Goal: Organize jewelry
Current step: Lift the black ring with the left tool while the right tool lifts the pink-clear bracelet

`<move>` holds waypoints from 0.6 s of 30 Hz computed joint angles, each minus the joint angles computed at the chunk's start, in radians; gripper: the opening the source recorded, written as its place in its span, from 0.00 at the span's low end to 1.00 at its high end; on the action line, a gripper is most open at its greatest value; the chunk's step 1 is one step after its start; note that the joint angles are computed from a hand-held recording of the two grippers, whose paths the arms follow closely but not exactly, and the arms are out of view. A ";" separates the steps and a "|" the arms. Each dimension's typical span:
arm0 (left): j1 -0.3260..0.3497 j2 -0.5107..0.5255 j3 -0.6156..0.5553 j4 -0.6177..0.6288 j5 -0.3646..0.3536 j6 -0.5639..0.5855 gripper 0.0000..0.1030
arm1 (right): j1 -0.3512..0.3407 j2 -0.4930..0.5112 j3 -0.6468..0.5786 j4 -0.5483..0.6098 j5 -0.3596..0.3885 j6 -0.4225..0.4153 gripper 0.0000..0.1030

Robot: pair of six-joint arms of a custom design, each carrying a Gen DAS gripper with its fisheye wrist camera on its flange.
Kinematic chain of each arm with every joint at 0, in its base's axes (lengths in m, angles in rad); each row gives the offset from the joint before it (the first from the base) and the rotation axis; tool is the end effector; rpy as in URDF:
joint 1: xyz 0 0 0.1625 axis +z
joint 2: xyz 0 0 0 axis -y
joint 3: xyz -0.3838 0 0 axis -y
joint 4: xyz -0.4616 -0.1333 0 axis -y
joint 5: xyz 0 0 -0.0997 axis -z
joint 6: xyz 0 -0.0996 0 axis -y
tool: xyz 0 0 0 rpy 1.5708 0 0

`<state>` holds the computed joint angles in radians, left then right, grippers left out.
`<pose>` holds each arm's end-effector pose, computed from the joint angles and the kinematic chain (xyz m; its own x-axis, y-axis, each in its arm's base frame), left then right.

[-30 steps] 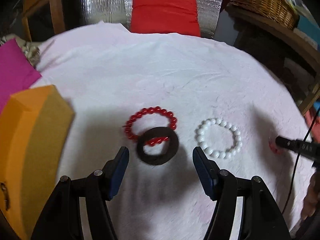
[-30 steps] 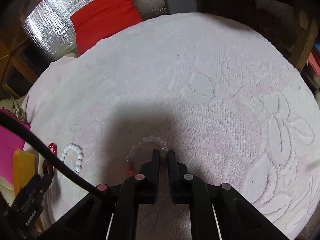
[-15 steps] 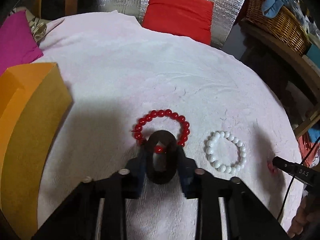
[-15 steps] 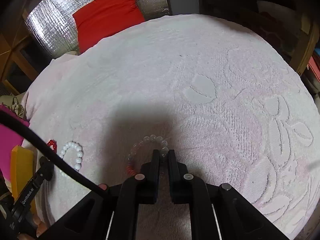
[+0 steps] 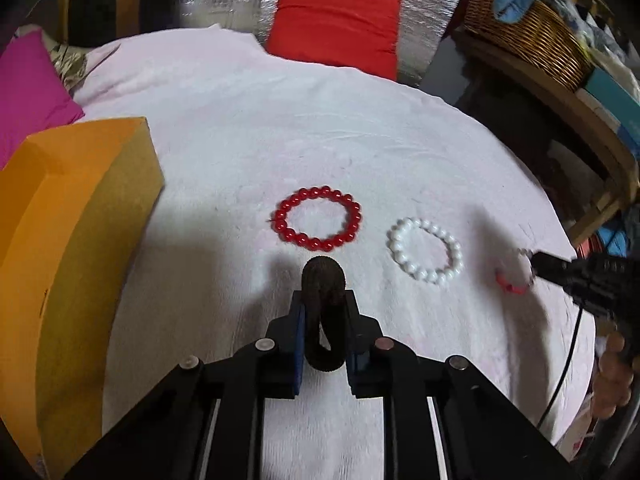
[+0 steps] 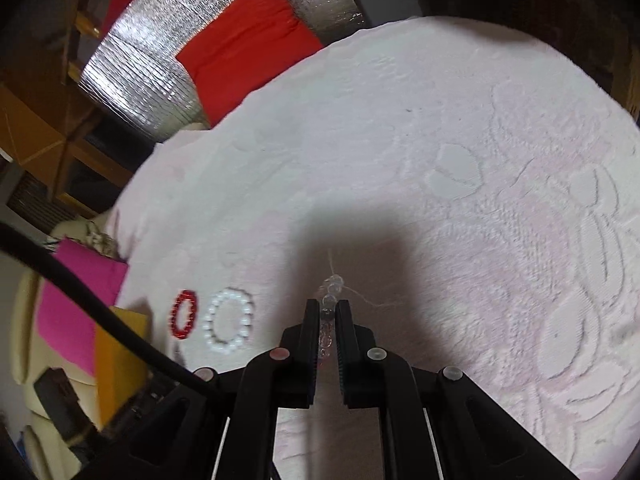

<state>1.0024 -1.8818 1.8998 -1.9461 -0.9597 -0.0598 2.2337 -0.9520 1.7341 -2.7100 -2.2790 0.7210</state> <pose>-0.0903 -0.4953 0.4780 -0.8270 0.2241 -0.5157 0.4557 0.8044 -0.3813 0.4663 -0.4859 0.1138 -0.9354 0.2710 0.2270 0.0545 0.7450 -0.6649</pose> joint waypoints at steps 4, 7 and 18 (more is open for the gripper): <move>-0.007 -0.025 0.006 0.019 -0.024 0.023 0.17 | 0.005 -0.005 0.011 -0.032 0.010 0.002 0.08; -0.012 -0.038 0.007 0.022 -0.036 0.044 0.17 | 0.006 -0.006 0.011 -0.048 0.028 -0.004 0.08; -0.009 -0.058 0.008 0.044 -0.064 0.067 0.17 | 0.010 0.018 -0.015 -0.031 0.018 -0.024 0.08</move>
